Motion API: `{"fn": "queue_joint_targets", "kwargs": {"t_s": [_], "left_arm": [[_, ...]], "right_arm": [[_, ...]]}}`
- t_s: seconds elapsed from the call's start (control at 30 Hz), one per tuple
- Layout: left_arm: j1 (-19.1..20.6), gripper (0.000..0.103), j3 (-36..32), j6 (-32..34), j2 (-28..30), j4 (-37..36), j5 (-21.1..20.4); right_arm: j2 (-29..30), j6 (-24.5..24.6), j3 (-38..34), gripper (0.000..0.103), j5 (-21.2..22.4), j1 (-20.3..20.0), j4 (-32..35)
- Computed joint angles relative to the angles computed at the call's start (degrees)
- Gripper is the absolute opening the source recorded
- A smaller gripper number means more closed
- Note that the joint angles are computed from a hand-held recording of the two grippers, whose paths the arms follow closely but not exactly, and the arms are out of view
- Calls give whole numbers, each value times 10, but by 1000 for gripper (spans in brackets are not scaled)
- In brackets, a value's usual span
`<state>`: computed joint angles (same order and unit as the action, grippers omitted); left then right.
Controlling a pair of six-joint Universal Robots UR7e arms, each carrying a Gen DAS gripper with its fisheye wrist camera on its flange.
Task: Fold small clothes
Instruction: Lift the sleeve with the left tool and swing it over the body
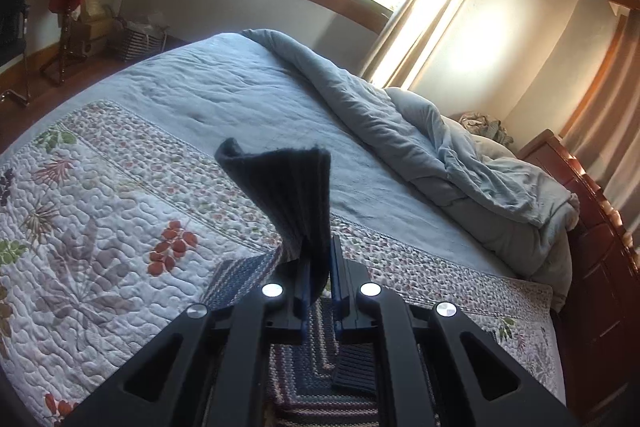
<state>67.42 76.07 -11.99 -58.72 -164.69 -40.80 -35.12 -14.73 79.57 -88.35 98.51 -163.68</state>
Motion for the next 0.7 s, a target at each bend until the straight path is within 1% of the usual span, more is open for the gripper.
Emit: {"fn": "queue_joint_targets", "kwargs": {"t_s": [0.23,0.5,0.7], "left_arm": [[-12,8,-30,3,37,19,-21],[-19,8,-59,-6,82,28,-62],[-24,8,-83,-15,113,29,-85]], "right_arm": [[-7,0,2,87,4,-3,0],[-17,-5,5,87,4,-9,4],[-26,-8,6,88,0,-16,5]]}}
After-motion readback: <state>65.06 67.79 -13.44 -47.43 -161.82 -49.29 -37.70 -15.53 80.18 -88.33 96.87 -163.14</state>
